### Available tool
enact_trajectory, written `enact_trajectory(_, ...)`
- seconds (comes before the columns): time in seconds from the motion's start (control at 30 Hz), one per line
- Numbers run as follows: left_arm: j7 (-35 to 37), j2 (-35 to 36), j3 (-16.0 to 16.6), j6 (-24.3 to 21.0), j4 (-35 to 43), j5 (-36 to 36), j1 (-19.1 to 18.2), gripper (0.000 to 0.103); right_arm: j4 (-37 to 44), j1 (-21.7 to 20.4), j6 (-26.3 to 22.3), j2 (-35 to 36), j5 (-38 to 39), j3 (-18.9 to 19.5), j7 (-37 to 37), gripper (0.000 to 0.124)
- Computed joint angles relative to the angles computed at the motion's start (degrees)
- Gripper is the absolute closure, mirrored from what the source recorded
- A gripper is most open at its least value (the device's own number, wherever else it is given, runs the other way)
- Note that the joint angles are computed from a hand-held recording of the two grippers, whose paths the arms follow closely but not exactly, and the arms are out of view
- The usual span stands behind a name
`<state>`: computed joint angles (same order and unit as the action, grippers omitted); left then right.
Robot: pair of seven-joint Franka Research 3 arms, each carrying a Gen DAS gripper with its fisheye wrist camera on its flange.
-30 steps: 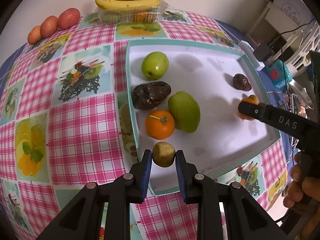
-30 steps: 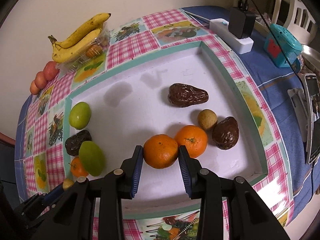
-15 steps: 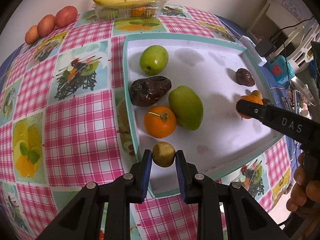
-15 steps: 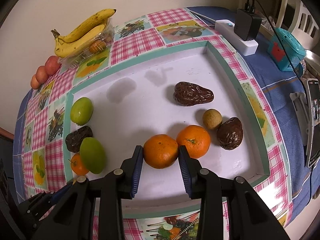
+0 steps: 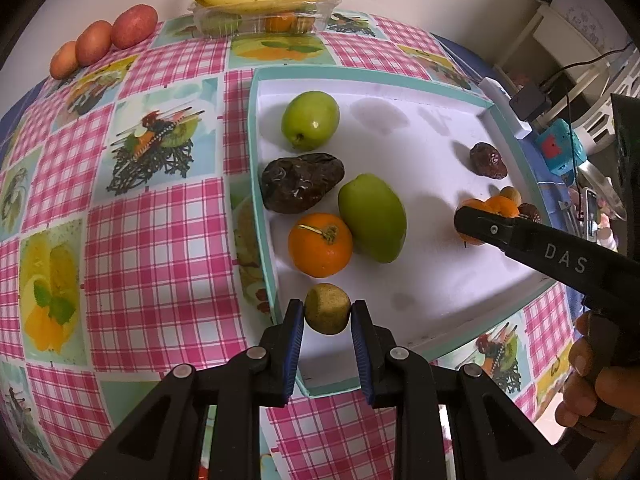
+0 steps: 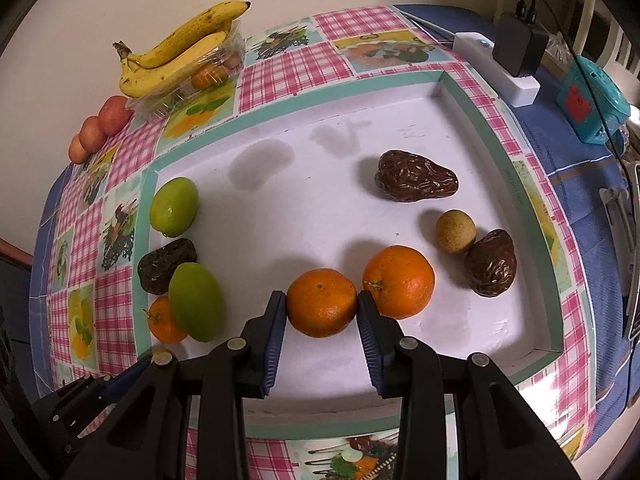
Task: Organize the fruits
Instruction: 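Lower both fruits into the tray and open both tools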
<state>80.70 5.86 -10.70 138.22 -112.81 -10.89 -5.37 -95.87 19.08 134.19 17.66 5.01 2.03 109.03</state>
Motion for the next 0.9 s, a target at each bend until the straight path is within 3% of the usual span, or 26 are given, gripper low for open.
enact_trajectory(0.67, 1.4, -1.1, 0.2, 0.3, -0.6, -4.0, 0.8, 0.073, 0.8, -0.3, -0.9, 0.9, 0.0, -0.5, 2.9, 0.085)
enact_trajectory(0.87, 0.5, -3.3, 1.0, 3.1, -2.4, -4.9, 1.0, 0.063, -0.7, -0.3, 0.6, -0.8, -0.9, -0.5, 3.1, 0.085)
enact_trajectory(0.9, -0.8, -3.6, 1.3, 3.6, -2.7, -3.9, 1.0, 0.053, -0.7, -0.3, 0.7, -0.9, -1.0, -0.5, 3.0, 0.085)
